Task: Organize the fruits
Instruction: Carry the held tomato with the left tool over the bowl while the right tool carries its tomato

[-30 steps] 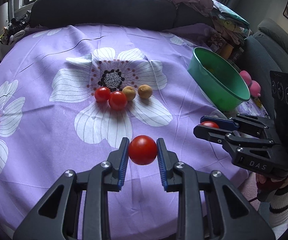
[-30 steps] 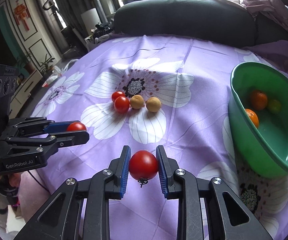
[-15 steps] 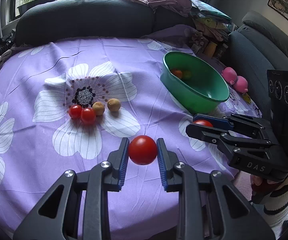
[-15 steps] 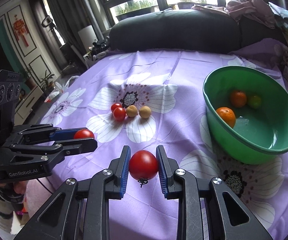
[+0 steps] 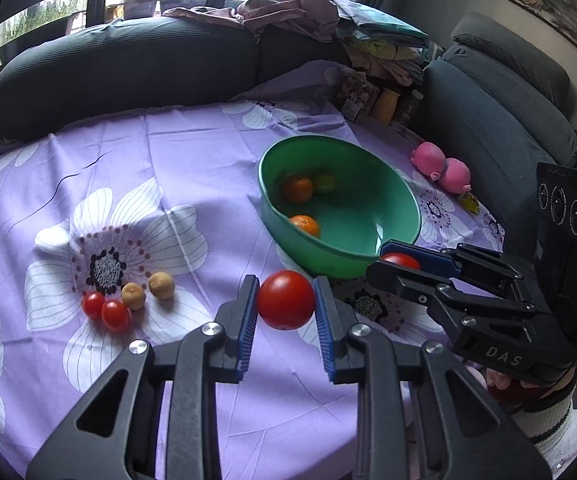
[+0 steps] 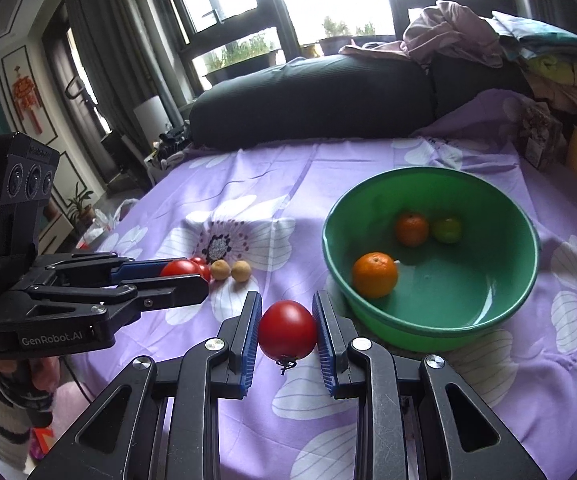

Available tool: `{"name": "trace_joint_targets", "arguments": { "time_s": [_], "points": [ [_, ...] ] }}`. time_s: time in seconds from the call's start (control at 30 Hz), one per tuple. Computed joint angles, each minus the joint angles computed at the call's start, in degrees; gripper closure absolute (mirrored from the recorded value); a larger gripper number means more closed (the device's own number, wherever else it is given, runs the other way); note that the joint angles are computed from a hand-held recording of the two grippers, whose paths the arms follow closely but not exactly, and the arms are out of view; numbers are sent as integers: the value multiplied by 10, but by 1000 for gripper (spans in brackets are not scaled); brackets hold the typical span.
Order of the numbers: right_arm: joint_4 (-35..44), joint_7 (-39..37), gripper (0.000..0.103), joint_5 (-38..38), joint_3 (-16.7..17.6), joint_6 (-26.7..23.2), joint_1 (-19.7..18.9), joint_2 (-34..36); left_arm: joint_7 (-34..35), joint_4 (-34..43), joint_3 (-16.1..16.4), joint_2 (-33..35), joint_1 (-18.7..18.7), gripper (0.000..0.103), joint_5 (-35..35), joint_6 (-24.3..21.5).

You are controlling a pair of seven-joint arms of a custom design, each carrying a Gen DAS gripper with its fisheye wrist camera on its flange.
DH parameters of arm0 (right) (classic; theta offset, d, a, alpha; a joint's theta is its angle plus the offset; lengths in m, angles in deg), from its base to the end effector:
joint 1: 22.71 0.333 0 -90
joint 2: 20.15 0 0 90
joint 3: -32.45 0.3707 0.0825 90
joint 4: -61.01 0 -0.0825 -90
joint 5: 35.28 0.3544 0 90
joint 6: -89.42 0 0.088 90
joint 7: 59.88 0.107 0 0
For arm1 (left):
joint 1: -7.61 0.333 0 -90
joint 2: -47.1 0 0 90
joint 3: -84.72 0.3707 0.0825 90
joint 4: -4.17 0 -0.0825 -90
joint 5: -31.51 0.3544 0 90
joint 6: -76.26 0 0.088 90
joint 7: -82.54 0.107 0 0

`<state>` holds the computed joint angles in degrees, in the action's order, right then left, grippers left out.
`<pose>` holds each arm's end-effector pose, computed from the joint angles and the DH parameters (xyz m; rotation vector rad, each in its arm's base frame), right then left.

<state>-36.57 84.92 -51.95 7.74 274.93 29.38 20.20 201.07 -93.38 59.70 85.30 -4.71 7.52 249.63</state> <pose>0.5972 0.4312 0.3696 -1.6541 1.5794 -0.4541 0.6375 -0.3573 0.3665 -1.3540 2.4655 -1.1309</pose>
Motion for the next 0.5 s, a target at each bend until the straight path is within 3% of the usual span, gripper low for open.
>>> {"name": "trace_joint_targets", "arguments": {
  "time_s": [0.17, 0.5],
  "points": [
    [-22, 10, 75, 16, -46, 14, 25, -4, -10, 72, 27, 29, -38, 76, 29, -40],
    [-44, -3, 75, 53, -77, 18, 31, -4, -56, 223, 81, 104, -102, 76, 75, -135]
  ]
}}
